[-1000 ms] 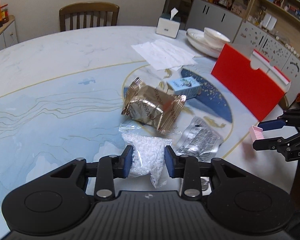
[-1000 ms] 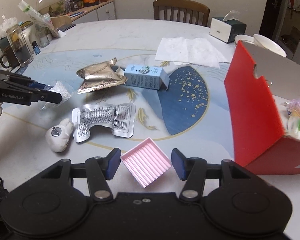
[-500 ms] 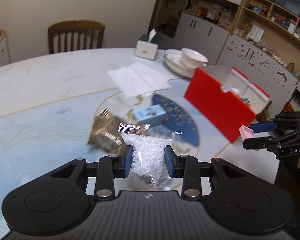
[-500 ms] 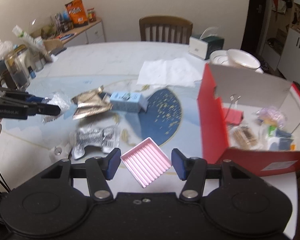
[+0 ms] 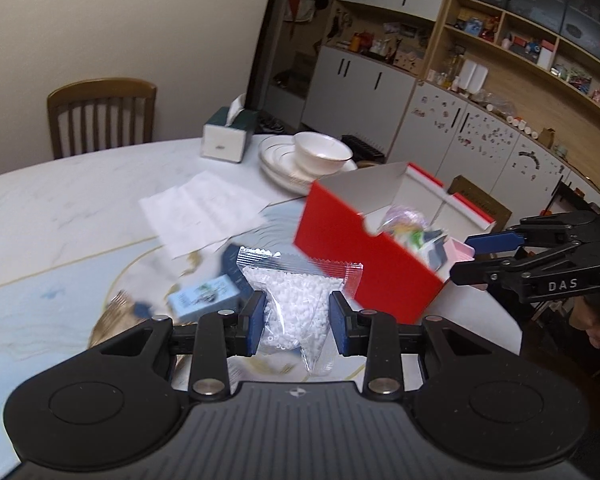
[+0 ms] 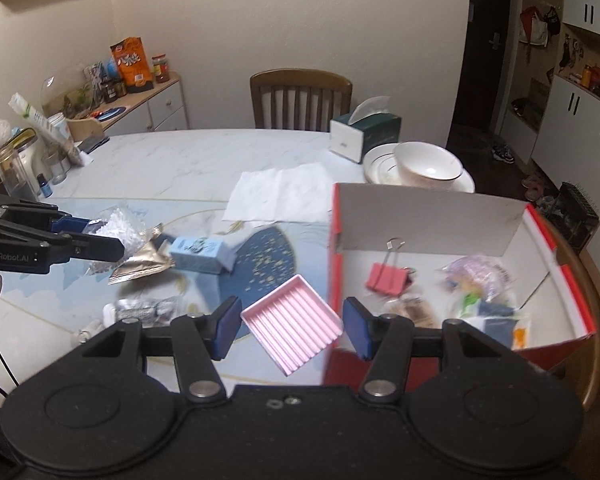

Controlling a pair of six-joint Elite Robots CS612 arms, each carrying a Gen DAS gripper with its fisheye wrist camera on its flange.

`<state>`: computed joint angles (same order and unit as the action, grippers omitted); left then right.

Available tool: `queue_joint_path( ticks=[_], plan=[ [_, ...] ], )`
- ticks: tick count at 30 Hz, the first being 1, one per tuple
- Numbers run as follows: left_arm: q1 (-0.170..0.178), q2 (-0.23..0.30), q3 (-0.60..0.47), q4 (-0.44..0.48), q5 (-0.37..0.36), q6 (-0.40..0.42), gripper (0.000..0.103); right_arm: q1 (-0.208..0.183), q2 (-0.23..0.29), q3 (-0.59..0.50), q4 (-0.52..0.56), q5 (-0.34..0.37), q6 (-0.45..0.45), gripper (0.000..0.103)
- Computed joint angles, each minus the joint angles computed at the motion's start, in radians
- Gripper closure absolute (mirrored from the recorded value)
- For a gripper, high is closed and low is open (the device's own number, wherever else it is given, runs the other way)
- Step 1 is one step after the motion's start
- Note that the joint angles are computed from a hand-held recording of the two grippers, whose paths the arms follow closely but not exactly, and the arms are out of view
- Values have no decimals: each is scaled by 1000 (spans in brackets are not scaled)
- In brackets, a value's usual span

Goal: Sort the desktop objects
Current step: 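Carry the white bag and pink tray with both tools over the red box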

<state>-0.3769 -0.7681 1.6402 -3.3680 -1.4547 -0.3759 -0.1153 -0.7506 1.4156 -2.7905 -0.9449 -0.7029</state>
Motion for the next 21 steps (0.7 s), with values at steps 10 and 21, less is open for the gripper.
queue_joint_path(
  ticks=[10, 21],
  plan=[
    [-27, 59, -144, 45, -12, 38, 70, -29, 46, -93, 41, 16, -1, 48],
    [-53, 127, -299, 145, -20, 87, 70, -55, 98, -184, 104, 38, -27, 48]
  ],
)
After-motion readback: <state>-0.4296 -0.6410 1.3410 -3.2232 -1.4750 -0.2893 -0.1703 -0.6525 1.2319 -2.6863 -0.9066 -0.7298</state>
